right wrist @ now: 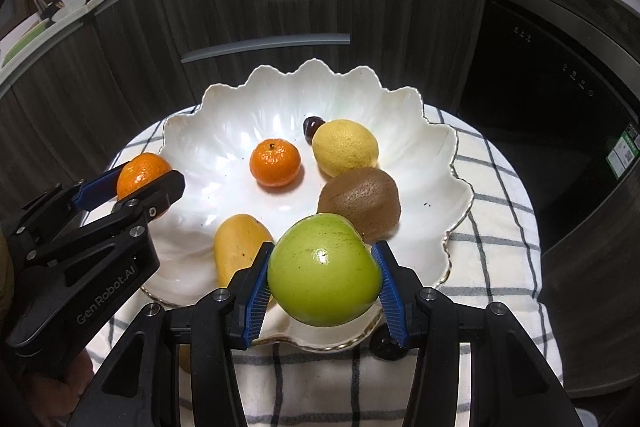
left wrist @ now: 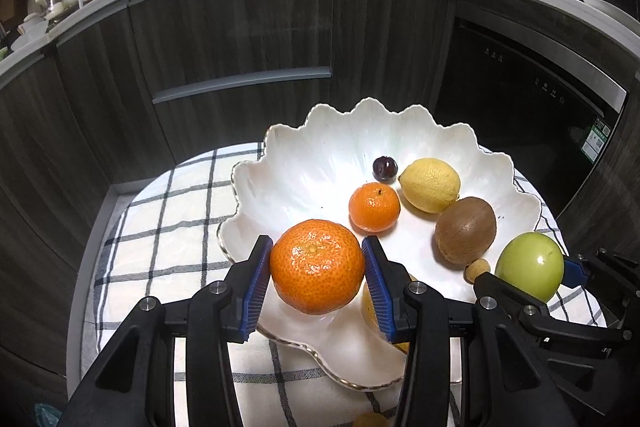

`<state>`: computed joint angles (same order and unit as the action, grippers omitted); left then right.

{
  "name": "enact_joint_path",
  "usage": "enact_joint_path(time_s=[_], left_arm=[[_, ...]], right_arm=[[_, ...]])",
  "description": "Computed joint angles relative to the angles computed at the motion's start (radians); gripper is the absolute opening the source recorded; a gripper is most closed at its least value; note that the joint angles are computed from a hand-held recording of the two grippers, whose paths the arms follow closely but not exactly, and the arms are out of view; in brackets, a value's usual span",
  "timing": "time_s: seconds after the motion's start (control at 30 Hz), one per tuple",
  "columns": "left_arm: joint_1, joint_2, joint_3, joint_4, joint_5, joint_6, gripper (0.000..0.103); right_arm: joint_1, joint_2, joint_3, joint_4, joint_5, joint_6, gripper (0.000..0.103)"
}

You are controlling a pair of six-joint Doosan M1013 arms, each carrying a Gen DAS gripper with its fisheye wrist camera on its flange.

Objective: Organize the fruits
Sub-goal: 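Carry the orange and green apple into the white bowl and open both tools, then withdraw both tools from the bowl toward the brown fruit and dark plum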

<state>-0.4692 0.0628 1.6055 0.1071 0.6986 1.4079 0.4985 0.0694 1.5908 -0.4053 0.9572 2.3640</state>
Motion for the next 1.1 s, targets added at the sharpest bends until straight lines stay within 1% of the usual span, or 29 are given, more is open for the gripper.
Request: enact_joint_path(time_s=[0.2,0.23,0.27,0.3,0.33,0.37,0.4,0.43,0.5,0.53,0.57,0.6,0.63,0.7,0.83,1.1], left_arm=[[0.008,0.013,-0.012,-0.033,0.032,0.014,0.046],[0.008,0.013,-0.012,-0.035,0.033,0.016,0.050],[0.006,0.010,-0.009,-0.023,0.026,0.010,0.054],[0.002,0.007,-0.007,0.000,0.020,-0.006,0.065],[-0.002,0.002,-0.003,0.030,0.011,-0.029,0.070],[-0.003,0.000,-0.002,0.043,0.007,-0.040,0.070],[-0.003,-0.001,-0.004,0.052,0.009,-0.048,0.071],[-0.005,-0.002,-0.006,0.066,0.014,-0.063,0.071],[-0.008,-0.008,-0.008,0.094,0.016,-0.089,0.071],[-0.010,-0.012,-0.007,0.106,0.017,-0.099,0.076],[-0.013,-0.015,-0.007,0.124,0.019,-0.115,0.079],[-0.018,-0.020,-0.006,0.152,0.021,-0.139,0.088],[-0.022,-0.026,-0.002,0.180,0.020,-0.164,0.093],[-0.029,-0.040,0.006,0.209,0.016,-0.189,0.093],[-0.045,-0.062,0.019,0.238,0.030,-0.224,0.093],[-0.084,-0.123,0.079,0.320,0.031,-0.345,0.093]], right_arm=[[-0.004,0.007,-0.006,0.010,0.012,-0.018,0.050],[-0.002,0.007,-0.006,0.001,0.015,-0.012,0.051],[0.000,0.007,-0.006,-0.013,0.017,-0.006,0.054],[0.004,0.007,-0.007,-0.031,0.022,0.002,0.057],[0.009,0.007,-0.009,-0.053,0.030,0.014,0.064],[0.013,0.006,-0.010,-0.076,0.038,0.032,0.071],[0.016,0.005,-0.011,-0.098,0.047,0.051,0.075],[0.019,0.003,-0.012,-0.117,0.053,0.067,0.077],[0.026,0.001,-0.015,-0.151,0.073,0.092,0.077],[0.029,-0.001,-0.016,-0.167,0.083,0.107,0.078],[0.033,-0.004,-0.016,-0.187,0.094,0.128,0.081],[0.036,-0.007,-0.015,-0.202,0.102,0.145,0.083],[0.038,-0.011,-0.014,-0.217,0.112,0.161,0.086],[0.043,-0.021,-0.010,-0.244,0.125,0.191,0.087],[0.051,-0.044,0.003,-0.283,0.140,0.234,0.087],[0.066,-0.092,0.047,-0.306,0.142,0.286,0.087]])
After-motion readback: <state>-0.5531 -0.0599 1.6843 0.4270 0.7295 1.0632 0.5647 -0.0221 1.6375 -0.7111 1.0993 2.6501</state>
